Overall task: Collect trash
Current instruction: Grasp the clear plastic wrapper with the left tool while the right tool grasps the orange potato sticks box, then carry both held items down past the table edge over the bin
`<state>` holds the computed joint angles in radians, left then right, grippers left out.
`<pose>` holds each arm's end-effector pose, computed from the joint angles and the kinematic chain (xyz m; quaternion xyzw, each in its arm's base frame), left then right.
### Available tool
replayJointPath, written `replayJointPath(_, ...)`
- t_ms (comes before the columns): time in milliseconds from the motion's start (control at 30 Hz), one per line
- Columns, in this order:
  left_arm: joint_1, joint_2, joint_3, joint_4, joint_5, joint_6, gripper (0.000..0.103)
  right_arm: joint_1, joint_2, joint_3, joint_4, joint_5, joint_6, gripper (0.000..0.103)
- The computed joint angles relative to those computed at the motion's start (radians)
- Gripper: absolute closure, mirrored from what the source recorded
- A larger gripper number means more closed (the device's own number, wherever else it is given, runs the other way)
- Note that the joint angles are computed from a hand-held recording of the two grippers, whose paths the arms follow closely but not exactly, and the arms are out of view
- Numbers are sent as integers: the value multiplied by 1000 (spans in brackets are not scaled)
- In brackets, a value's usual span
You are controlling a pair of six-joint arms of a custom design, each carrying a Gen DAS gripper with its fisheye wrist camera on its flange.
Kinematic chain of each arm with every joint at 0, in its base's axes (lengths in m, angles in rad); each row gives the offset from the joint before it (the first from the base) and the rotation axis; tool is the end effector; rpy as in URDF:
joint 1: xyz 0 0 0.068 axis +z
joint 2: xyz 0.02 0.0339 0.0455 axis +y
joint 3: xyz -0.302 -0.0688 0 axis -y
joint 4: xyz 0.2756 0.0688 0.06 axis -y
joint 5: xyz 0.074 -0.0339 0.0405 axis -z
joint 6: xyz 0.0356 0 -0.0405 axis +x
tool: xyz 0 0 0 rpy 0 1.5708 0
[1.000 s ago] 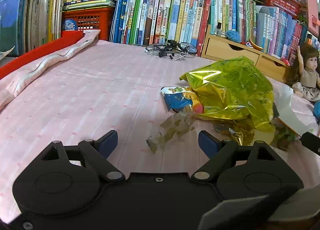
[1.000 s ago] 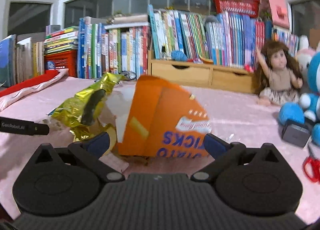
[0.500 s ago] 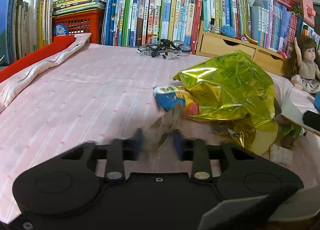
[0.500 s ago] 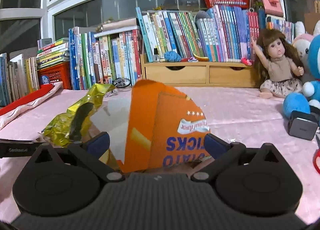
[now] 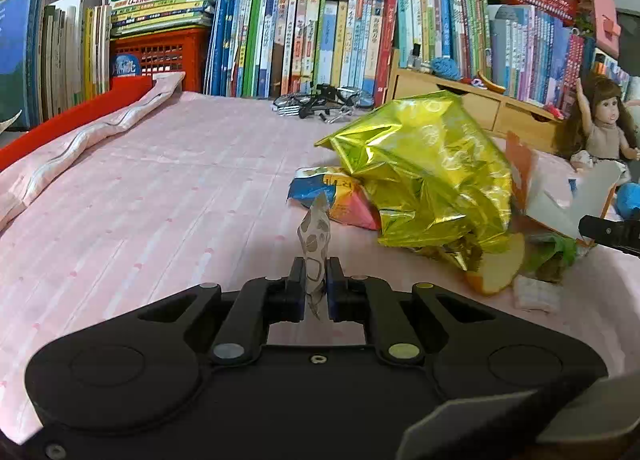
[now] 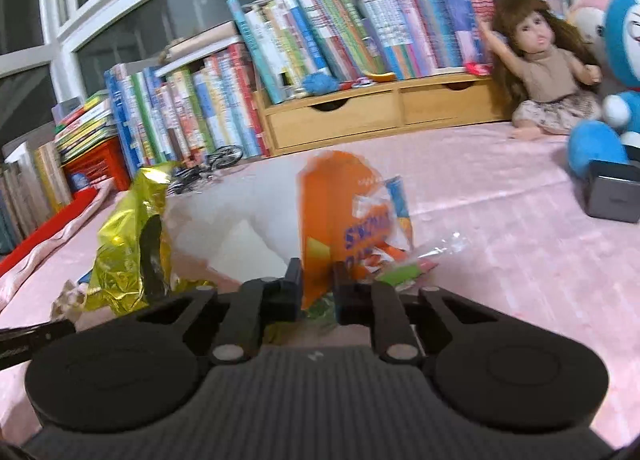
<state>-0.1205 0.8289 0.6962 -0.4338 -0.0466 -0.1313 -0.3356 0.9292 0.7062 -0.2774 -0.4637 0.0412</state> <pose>0.1883 -0.0211 0.3003 -0.0159 0.8762 -0.0402 0.4799 0.2075 -0.0555 0.3022 0.0417 0.8443 0.1227 0.5200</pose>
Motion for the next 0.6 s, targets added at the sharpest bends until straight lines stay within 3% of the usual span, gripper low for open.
replayJointPath(233, -31, -79, 12, -48, -25, -9, 94, -13, -85, -11, 4, 28, -29, 97)
replayJointPath(433, -34, -157, 36, -130, -5, -36, 94, -107, -210, -15, -71, -105, -74, 99)
replayJointPath(600, -124, -278, 29, -252, -28, -96, 94, -205, -325, -22, -219, -247, -157, 99)
